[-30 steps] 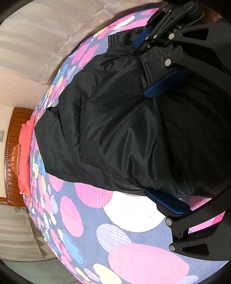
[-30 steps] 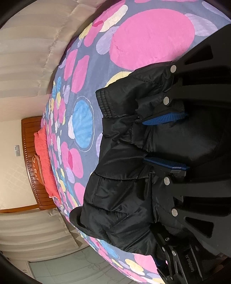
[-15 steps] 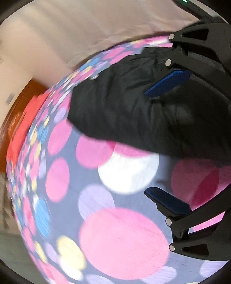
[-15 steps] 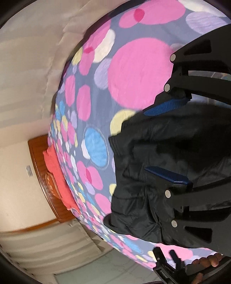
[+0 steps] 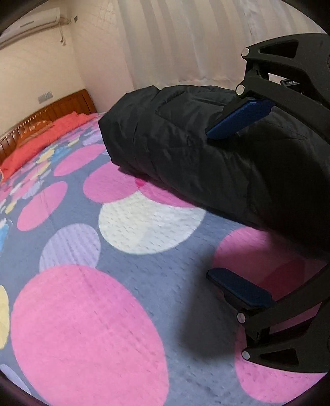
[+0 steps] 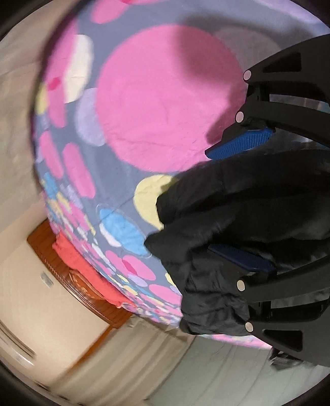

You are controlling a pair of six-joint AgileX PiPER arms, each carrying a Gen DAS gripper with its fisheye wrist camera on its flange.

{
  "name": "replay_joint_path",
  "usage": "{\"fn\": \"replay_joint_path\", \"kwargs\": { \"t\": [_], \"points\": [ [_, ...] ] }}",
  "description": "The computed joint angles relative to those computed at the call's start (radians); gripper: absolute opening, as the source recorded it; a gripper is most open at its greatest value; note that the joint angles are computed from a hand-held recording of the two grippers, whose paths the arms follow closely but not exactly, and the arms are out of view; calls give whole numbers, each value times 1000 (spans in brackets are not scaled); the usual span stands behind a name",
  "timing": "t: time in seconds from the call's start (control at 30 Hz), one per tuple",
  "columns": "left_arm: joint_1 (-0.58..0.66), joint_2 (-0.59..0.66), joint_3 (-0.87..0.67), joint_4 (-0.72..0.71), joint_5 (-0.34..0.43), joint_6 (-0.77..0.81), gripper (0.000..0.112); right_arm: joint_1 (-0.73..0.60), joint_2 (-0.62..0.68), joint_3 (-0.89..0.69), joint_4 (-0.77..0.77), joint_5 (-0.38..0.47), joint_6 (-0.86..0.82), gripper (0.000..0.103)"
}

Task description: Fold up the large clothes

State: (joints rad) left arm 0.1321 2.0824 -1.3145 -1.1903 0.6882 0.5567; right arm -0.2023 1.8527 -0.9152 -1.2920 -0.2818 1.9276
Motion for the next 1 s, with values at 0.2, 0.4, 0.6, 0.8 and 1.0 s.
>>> {"fn": "replay_joint_path", "kwargs": {
  "t": [0.2, 0.4, 0.6, 0.8, 1.0],
  "points": [
    [0, 86, -95, -37, 123, 84, 101, -67, 95, 22, 120, -268, -144, 77],
    [-28, 103, -138, -4, 142, 103, 101, -31, 130, 10, 128, -331, -182, 76],
    [-36, 140, -185, -32, 213, 140, 86, -34, 145, 28, 176, -366, -218, 55],
    [-41, 141, -167, -68, 223, 155, 77, -52, 165, 58, 197, -470, -228, 35],
    [-37, 91, -160, -26, 209, 113, 71, -13, 120, 102, 288, -497, -283, 31]
  ]
}}
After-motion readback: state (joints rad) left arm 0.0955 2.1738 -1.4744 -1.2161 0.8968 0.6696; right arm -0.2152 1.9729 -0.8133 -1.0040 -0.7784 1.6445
